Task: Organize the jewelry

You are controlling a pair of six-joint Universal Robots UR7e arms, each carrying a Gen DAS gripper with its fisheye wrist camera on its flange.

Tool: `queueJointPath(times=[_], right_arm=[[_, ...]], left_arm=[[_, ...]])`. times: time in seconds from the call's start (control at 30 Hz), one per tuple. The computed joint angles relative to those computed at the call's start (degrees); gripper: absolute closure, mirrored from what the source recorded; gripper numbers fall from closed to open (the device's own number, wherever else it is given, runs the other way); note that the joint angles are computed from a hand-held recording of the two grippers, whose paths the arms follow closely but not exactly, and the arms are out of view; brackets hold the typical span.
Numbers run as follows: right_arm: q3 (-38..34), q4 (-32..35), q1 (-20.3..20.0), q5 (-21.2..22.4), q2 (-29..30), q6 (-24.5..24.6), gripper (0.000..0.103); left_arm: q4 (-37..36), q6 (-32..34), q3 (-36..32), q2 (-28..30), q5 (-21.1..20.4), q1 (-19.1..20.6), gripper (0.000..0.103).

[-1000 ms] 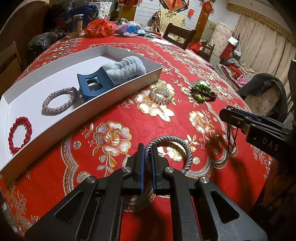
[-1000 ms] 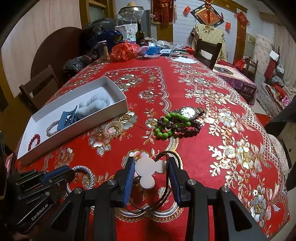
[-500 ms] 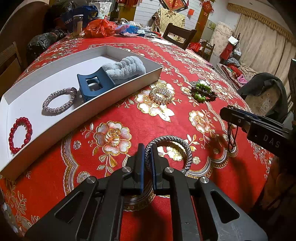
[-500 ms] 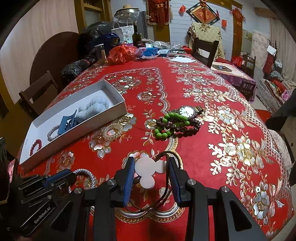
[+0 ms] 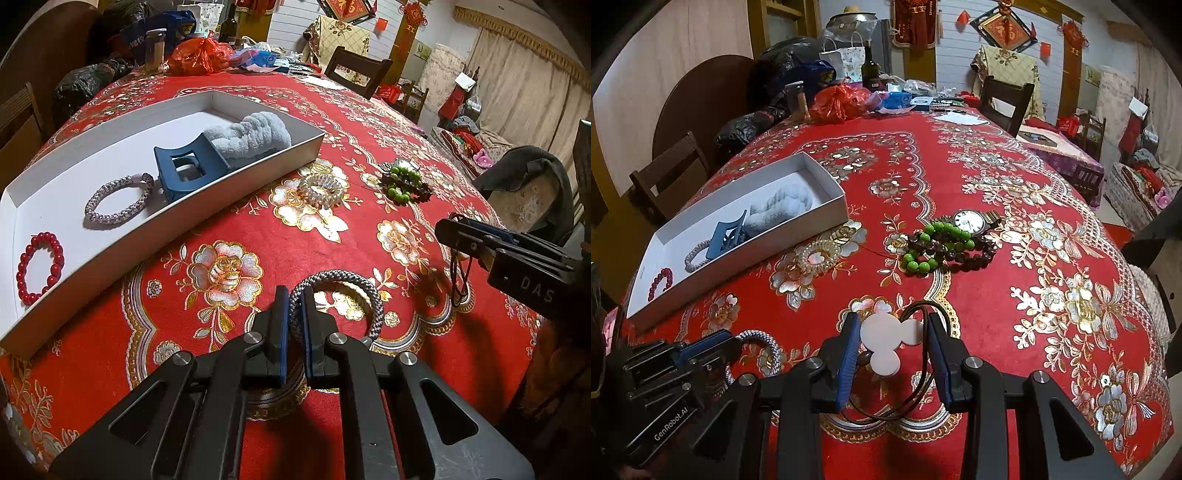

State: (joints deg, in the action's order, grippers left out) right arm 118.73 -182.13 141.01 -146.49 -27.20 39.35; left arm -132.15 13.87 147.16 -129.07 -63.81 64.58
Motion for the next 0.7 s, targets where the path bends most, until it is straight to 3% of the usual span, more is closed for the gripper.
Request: queueJointPath(times=[0.7], right_arm=[[0.0, 0.5, 0.2, -0.6, -0.1, 0.1, 0.069]], left_arm=[[-0.1, 0.1, 0.0, 0.0, 0.0, 0.0, 0.098]])
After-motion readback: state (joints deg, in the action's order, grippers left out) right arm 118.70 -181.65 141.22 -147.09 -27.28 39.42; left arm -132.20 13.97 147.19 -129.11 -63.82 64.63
